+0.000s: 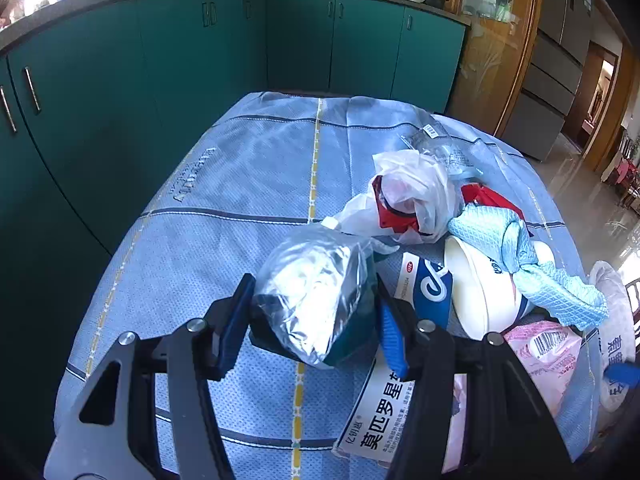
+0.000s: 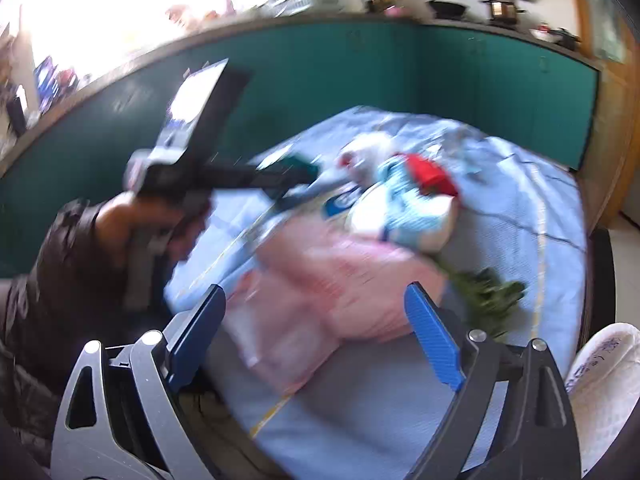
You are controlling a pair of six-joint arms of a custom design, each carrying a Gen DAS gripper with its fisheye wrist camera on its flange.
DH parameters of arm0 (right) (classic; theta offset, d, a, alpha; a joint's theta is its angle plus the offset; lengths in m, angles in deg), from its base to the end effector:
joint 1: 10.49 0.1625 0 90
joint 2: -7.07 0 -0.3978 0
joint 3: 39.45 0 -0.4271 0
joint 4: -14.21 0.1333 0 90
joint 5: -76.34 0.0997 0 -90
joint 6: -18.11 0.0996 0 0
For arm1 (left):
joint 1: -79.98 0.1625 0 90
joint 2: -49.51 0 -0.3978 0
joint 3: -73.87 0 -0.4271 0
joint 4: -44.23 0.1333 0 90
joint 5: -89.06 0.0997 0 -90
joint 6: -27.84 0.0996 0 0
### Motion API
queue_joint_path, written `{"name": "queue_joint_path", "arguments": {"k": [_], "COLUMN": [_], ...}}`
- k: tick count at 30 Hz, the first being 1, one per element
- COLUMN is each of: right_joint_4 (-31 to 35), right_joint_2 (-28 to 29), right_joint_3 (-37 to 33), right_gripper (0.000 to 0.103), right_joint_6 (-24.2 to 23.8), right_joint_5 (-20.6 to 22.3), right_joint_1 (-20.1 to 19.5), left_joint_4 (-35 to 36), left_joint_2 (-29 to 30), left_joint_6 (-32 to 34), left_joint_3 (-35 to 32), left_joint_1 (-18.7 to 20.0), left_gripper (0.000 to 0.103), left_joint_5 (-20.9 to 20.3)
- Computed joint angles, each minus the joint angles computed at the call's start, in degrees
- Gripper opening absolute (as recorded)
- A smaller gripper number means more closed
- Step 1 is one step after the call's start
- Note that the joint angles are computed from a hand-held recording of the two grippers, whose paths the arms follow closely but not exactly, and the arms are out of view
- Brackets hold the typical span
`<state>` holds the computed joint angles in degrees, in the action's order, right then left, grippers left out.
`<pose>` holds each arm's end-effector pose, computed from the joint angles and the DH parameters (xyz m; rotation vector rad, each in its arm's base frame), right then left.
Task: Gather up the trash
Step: 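Grasp the foil-wrapped bundle with the left tool while the right tool grasps the pink plastic bag, then carry the foil bundle and pink bag over the wastebasket and open both tools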
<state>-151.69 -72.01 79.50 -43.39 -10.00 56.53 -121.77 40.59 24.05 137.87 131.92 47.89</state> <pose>-0.0831 -0.5537 0.2576 0.9097 -2.5190 0.7023 -0.3009 -0.7221 -0.1517 0.5048 2.3065 -0.7872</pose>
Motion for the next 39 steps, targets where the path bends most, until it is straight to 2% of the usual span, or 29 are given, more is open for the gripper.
{"name": "queue_joint_path", "arguments": {"k": [4,5,7,8,9,13,15,19,20,22,24,27,30,34,39], "right_joint_4": [-2.98,-3.56,-4.11,-4.28,-4.28,-4.27,-3.37,-0.88,-1.72,-8.47,-16.57,-24.00,-30.23,-35.20,-42.32], "right_joint_2": [2.45,2.95,4.24,4.75,4.99,3.47,0.68,-3.94,-4.62,-4.69,-3.48,-1.46,0.33,1.97,2.75], "right_joint_3": [1.51,1.55,1.17,0.96,0.76,1.23,2.27,2.70,2.70,3.14,3.06,1.76,0.95,-0.11,0.09], "right_gripper": [0.089,0.085,0.067,0.049,0.046,0.042,0.042,0.042,0.042,0.042,0.042,0.042,0.042,0.042,0.042], "right_joint_6": [0.22,0.68,1.78,2.19,2.55,2.74,2.25,2.54,3.53,7.27,11.67,17.84,21.42,24.10,26.08], "right_joint_5": [-4.61,-5.32,-6.75,-7.18,-7.15,-3.31,2.03,11.24,13.27,14.34,12.70,10.26,6.56,2.83,-1.32], "right_joint_1": [1.07,1.17,1.23,1.24,1.10,0.12,-1.38,-4.53,-5.41,-6.46,-6.93,-7.44,-7.61,-8.46,-10.18], "left_joint_4": [-2.17,-3.40,-6.44,-8.73,-10.95,-23.66,-30.04,-36.10,-37.25,-38.13,-38.41,-37.19,-34.81,-34.24,-30.44], "left_joint_2": [-0.01,-0.03,0.08,0.19,0.34,1.33,2.35,3.70,4.05,4.26,4.12,3.76,3.67,6.02,7.93], "left_joint_6": [0.34,0.64,2.00,3.08,4.21,10.68,14.75,19.48,20.61,21.70,21.80,20.28,18.04,19.08,17.54], "left_joint_3": [0.35,0.58,0.99,1.27,1.44,1.92,1.23,-0.21,-0.54,-0.60,-0.11,0.49,0.30,-2.36,-3.74], "left_joint_1": [-0.28,-0.41,-0.77,-1.06,-1.30,-2.37,-2.93,-3.78,-3.94,-4.27,-4.64,-5.28,-6.09,-8.02,-10.09], "left_gripper": [0.057,0.057,0.057,0.057,0.057,0.057,0.057,0.057,0.057,0.057,0.057,0.057,0.057,0.057,0.057], "left_joint_5": [1.08,1.20,1.55,1.95,2.24,3.86,5.38,6.92,6.93,6.54,5.53,3.84,2.00,1.23,-1.91]}}
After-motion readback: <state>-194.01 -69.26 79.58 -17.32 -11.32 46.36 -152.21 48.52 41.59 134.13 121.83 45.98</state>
